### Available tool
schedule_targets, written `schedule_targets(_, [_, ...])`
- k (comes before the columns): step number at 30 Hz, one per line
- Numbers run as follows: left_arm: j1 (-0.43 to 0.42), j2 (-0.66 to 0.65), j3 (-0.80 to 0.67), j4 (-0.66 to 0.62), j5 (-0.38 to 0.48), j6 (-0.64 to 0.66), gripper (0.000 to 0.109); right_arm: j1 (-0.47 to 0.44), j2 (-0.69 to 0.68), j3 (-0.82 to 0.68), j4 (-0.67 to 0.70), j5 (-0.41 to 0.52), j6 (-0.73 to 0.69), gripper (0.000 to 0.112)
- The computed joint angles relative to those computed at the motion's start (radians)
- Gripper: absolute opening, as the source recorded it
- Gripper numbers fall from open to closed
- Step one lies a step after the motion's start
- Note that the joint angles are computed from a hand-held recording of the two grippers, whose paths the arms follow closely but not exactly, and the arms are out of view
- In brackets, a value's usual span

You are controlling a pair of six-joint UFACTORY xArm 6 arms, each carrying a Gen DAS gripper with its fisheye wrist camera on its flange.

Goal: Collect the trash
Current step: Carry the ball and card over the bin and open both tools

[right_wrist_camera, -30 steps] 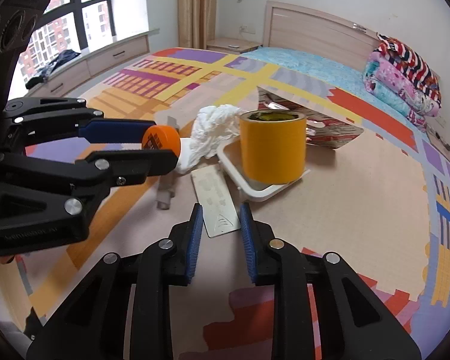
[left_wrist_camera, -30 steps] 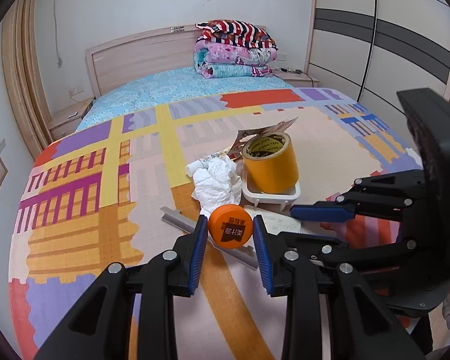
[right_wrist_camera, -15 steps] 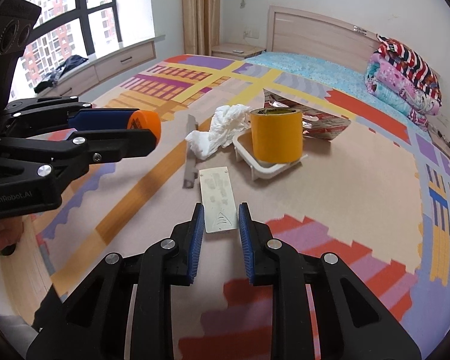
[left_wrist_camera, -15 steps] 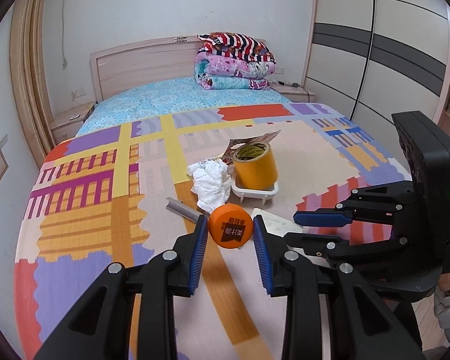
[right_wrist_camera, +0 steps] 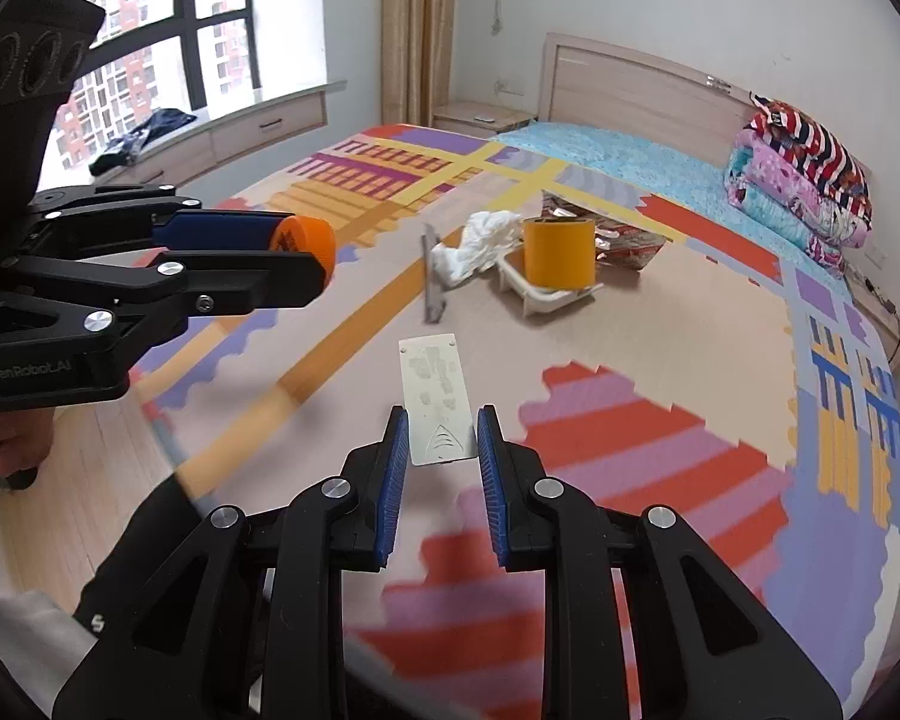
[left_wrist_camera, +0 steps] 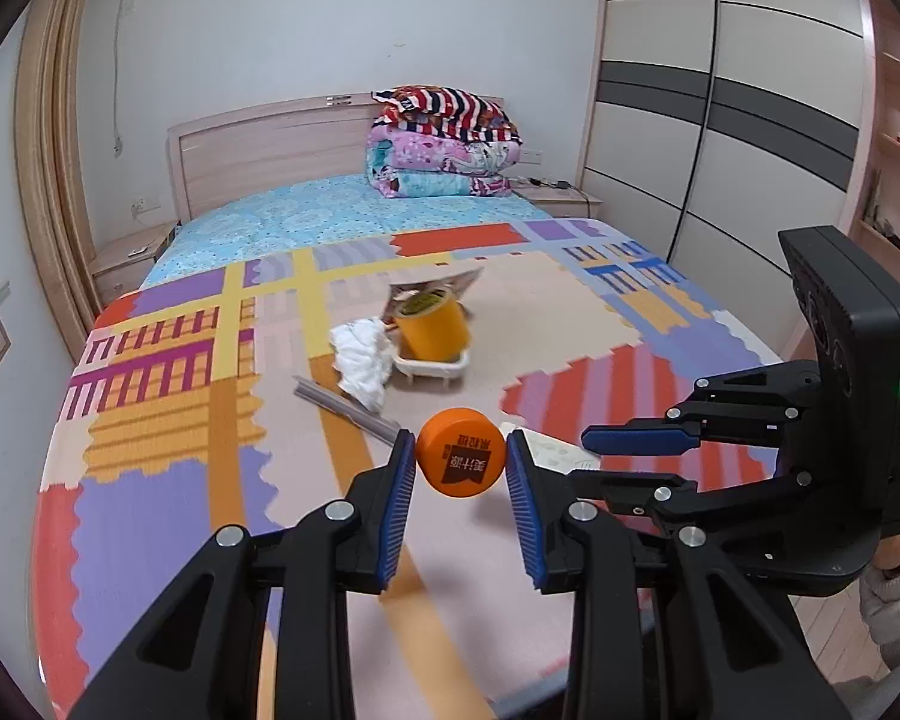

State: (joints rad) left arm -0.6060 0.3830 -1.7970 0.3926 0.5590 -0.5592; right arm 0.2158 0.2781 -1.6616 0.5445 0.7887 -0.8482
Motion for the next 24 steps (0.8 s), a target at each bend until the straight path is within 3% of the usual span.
schedule_targets(17, [-0.099, -0.178, 0.267, 0.016, -0.069, -0.081, 0.030, -0.042, -0.316, 0.385, 0.094, -0.014, -0.136, 0.024])
schedule_targets(24, [-0.133, -0.191, 0.340, -0.113, -0.073, 0.022, 0.030, -0.068, -0.383, 0.495, 0.096, 0.002, -0.150, 0.024])
